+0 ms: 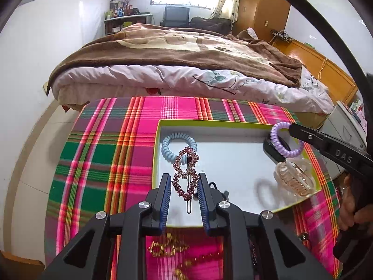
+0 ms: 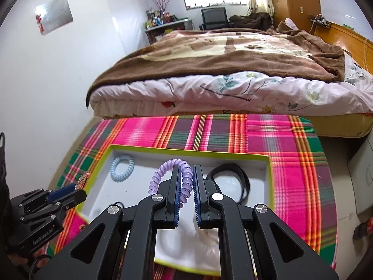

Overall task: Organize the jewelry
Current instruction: 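Carry the clip and coil over the tray and open both tools to drop them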

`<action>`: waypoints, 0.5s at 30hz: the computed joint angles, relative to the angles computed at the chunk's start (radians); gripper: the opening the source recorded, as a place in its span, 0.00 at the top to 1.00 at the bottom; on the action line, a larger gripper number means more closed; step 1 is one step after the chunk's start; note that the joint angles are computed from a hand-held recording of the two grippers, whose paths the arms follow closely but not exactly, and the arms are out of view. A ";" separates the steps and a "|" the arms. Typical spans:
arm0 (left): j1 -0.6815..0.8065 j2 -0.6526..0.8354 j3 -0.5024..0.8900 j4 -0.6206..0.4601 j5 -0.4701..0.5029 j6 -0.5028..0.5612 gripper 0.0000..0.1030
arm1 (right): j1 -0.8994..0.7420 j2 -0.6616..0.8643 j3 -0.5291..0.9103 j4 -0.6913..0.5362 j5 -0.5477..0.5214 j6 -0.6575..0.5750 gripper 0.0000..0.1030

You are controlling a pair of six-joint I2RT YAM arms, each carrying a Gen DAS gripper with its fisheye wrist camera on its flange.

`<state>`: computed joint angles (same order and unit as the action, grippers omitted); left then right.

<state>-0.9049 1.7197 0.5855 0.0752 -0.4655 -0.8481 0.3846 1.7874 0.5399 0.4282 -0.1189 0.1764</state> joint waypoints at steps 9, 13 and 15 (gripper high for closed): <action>0.067 0.135 0.062 0.067 0.067 0.058 0.77 | 0.027 0.167 0.138 -0.055 0.022 -0.018 0.90; 0.085 0.155 0.058 0.092 0.083 0.058 0.77 | 0.034 0.190 0.166 -0.080 0.038 -0.022 0.90; 0.087 0.158 0.055 0.098 0.081 0.060 0.77 | 0.042 0.203 0.183 -0.093 0.049 -0.023 0.90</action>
